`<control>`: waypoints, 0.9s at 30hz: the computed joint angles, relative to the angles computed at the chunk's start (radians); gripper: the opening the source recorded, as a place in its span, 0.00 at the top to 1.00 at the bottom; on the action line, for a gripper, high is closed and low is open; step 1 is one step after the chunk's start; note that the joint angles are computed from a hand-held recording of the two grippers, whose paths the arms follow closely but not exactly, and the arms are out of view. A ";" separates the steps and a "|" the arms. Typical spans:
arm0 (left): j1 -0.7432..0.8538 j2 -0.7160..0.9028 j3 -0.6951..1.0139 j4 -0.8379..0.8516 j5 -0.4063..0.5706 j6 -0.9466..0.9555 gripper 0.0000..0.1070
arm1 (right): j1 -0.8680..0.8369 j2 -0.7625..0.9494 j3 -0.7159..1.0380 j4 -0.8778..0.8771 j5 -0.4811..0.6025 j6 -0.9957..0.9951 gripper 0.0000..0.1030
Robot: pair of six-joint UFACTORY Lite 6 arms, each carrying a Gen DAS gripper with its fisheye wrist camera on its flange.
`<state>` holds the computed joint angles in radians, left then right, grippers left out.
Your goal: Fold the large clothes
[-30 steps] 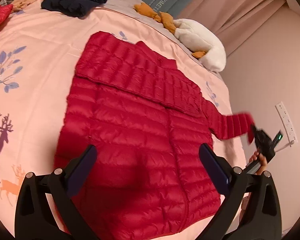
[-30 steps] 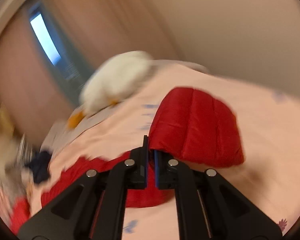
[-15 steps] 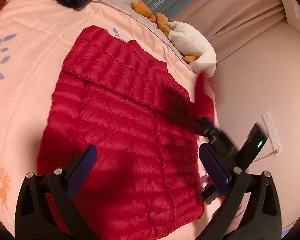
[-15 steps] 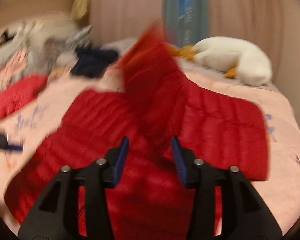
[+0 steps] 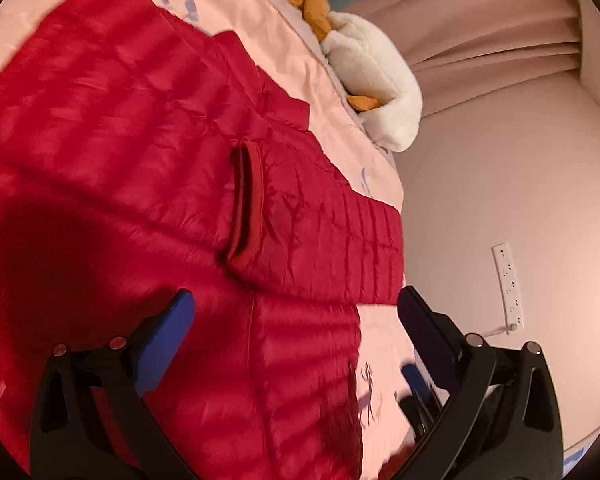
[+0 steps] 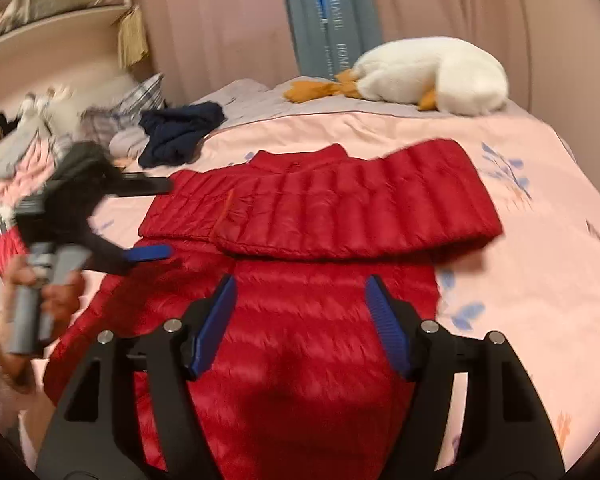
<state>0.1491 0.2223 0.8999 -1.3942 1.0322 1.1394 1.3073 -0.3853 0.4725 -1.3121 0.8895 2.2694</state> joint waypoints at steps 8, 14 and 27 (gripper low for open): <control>-0.159 0.146 0.142 0.013 -0.188 -0.130 0.60 | 0.094 -0.127 -0.103 0.072 0.089 0.037 0.33; -0.155 0.069 0.084 -0.011 -0.256 -0.102 0.92 | 0.148 -0.132 -0.097 0.122 0.148 0.028 0.32; 0.144 -0.179 0.145 0.085 -0.186 -0.115 0.93 | 0.150 -0.172 -0.112 0.117 0.143 0.052 0.32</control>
